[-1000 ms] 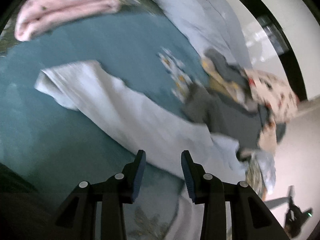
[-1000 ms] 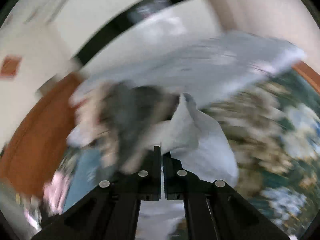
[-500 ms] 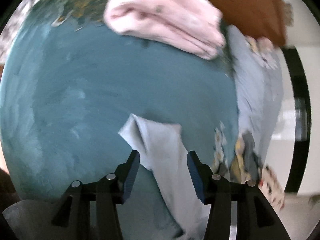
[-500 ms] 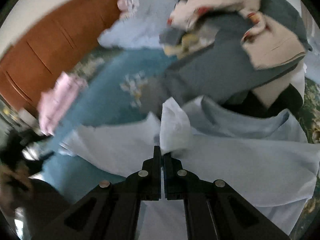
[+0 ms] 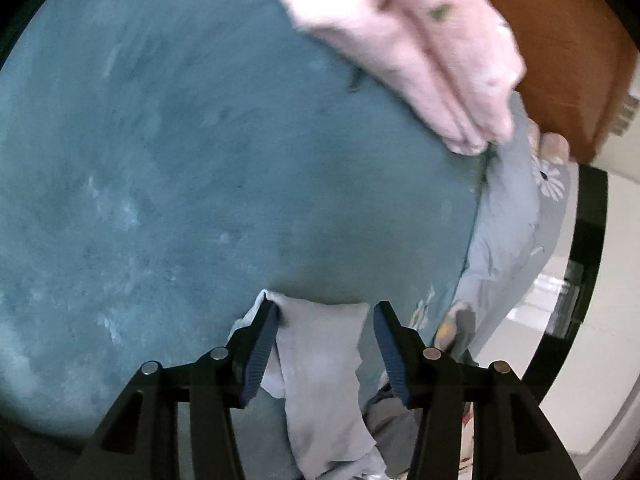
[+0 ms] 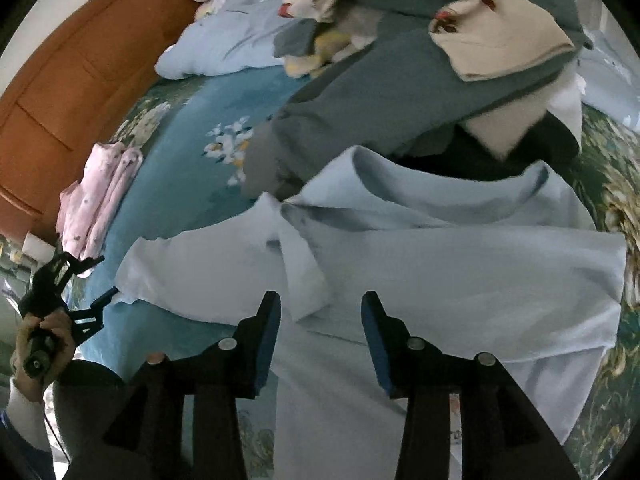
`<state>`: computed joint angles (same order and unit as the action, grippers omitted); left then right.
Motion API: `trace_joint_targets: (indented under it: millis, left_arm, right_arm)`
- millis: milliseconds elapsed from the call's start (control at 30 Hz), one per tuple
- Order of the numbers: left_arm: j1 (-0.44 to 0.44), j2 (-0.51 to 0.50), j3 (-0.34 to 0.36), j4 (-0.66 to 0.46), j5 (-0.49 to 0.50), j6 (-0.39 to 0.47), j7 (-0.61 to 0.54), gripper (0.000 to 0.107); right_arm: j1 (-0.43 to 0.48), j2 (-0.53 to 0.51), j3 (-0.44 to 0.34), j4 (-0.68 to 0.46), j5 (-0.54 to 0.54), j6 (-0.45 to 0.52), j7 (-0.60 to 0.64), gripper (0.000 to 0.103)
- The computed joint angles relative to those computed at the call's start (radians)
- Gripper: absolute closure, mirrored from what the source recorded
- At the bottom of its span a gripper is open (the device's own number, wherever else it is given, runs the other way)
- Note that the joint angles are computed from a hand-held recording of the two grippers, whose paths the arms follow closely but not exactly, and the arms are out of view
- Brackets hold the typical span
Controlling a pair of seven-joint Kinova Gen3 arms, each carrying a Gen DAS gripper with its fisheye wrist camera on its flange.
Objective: Fold clothes
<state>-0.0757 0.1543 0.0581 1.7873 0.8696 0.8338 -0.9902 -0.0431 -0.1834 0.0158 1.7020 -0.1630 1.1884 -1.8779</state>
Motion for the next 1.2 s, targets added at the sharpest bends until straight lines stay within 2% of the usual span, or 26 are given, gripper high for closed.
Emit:
trace_joint_targets:
  millis: [33, 67, 100, 300, 400, 433, 500, 600, 667, 767, 867, 1000, 1067, 1133, 1200]
  left_arm:
    - [-0.009, 0.005, 0.015, -0.009, -0.022, 0.006, 0.013, 0.079]
    - [0.000, 0.011, 0.012, -0.031, -0.059, 0.022, 0.036, 0.095]
    - [0.028, 0.018, -0.010, -0.057, -0.100, 0.043, 0.061, 0.101]
    - [0.090, -0.016, 0.007, -0.138, -0.268, 0.018, 0.095, 0.104]
    - [0.190, -0.054, -0.034, -0.194, -0.299, -0.025, 0.016, 0.104]
    - [0.221, -0.062, -0.026, -0.229, -0.330, -0.035, -0.024, 0.104]
    - [0.256, -0.074, 0.046, -0.314, -0.400, -0.061, -0.106, 0.104]
    - [0.286, -0.063, 0.181, -0.418, -0.440, -0.072, -0.228, 0.104]
    - [0.352, -0.031, 0.212, -0.469, -0.436, -0.060, -0.309, 0.104]
    - [0.491, 0.052, 0.235, -0.557, -0.480, 0.019, -0.367, 0.104]
    - [0.621, 0.182, 0.251, -0.656, -0.577, 0.141, -0.299, 0.104]
    - [0.731, 0.288, 0.235, -0.739, -0.615, 0.292, -0.279, 0.104]
    - [0.754, 0.306, 0.232, -0.761, -0.617, 0.337, -0.288, 0.103]
    - [0.723, 0.318, 0.244, -0.767, -0.561, 0.366, -0.311, 0.097]
    - [0.670, 0.298, 0.263, -0.728, -0.483, 0.364, -0.347, 0.078]
  right_arm:
    - [0.001, 0.002, 0.003, -0.003, -0.004, 0.008, -0.002, 0.060]
    - [0.003, 0.006, 0.005, -0.006, -0.007, 0.014, -0.005, 0.060]
    - [0.005, 0.008, 0.008, -0.008, -0.011, 0.019, -0.007, 0.060]
    - [0.021, -0.009, 0.031, 0.016, -0.046, 0.009, 0.004, 0.060]
    - [0.035, -0.027, 0.049, 0.036, -0.062, 0.002, 0.015, 0.060]
    - [0.042, -0.034, 0.058, 0.044, -0.068, 0.000, 0.018, 0.060]
    - [0.060, -0.052, 0.080, 0.062, -0.080, -0.003, 0.025, 0.060]
    - [0.094, -0.079, 0.118, 0.085, -0.093, -0.005, 0.034, 0.060]
    - [0.120, -0.099, 0.147, 0.100, -0.096, -0.005, 0.042, 0.060]
    - [0.165, -0.124, 0.187, 0.124, -0.085, -0.002, 0.045, 0.060]
    - [0.207, -0.141, 0.231, 0.148, -0.079, 0.012, 0.053, 0.060]
    - [0.245, -0.161, 0.263, 0.174, -0.070, 0.029, 0.074, 0.060]
    - [0.255, -0.168, 0.273, 0.184, -0.071, 0.032, 0.086, 0.060]
    - [0.259, -0.172, 0.292, 0.194, -0.086, 0.026, 0.105, 0.060]
    - [0.253, -0.169, 0.305, 0.199, -0.116, 0.015, 0.131, 0.059]
